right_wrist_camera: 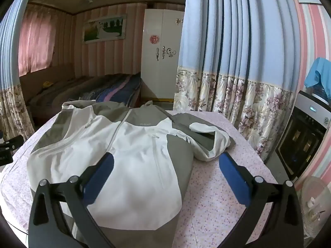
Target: Fold large clothes
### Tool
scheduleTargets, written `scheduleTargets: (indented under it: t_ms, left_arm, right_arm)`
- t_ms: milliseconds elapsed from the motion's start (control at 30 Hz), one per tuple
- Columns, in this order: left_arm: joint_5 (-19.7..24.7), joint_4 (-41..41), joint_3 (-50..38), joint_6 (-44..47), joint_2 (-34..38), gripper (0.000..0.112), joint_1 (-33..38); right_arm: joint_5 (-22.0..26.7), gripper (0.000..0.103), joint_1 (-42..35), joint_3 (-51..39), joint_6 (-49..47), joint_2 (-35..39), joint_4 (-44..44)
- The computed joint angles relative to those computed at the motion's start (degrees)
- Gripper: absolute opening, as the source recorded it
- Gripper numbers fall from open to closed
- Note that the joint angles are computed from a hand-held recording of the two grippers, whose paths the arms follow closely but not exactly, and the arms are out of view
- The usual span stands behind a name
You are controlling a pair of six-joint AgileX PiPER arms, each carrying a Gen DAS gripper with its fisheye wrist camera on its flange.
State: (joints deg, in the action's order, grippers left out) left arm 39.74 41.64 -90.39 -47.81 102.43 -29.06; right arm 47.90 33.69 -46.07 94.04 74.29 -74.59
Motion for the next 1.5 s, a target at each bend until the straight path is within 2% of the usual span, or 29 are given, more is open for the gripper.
scheduleTargets:
  t_ms: [100,133,200,467,733,1500]
  left_arm:
    - [0.89,0.37,-1.28,-0.23,0.86,0.100,-0.09]
    - [-0.39,0.91,0.10,-1.32,0.18,0.100,0.21]
    - [0.71,1.27,-0.76,-1.75,0.69,0.100,-0.33]
    - [-0.37,0.61,-0.79,-1.28,0.77,0.100,0.32]
    - [-0.47,-0.87,-1.31,1.01,0.73,0.100,1.22]
    - [0.03,0.91,-1.53,-0.16,1.17,0.100,1.24]
  right_arm:
    - [-0.55,0.102,-0.33,0.12,0.32,0.00,-0.08]
    - [-0.65,0.102,-0.39,0.11,0.38,0.07,-0.09]
    - [-0.71,0.102,-0.40,0.07,0.48,0.20,-0.14]
    - [-1.42,0.102,-1.31,-0.45,-0.75,-0.33,0.98]
    - [-2.39,0.102,-2.10,0.95,2.48,0.80,-1.29]
    - [-2.45,0.102,-2.20,0.41,2.37,1.02,-0.96]
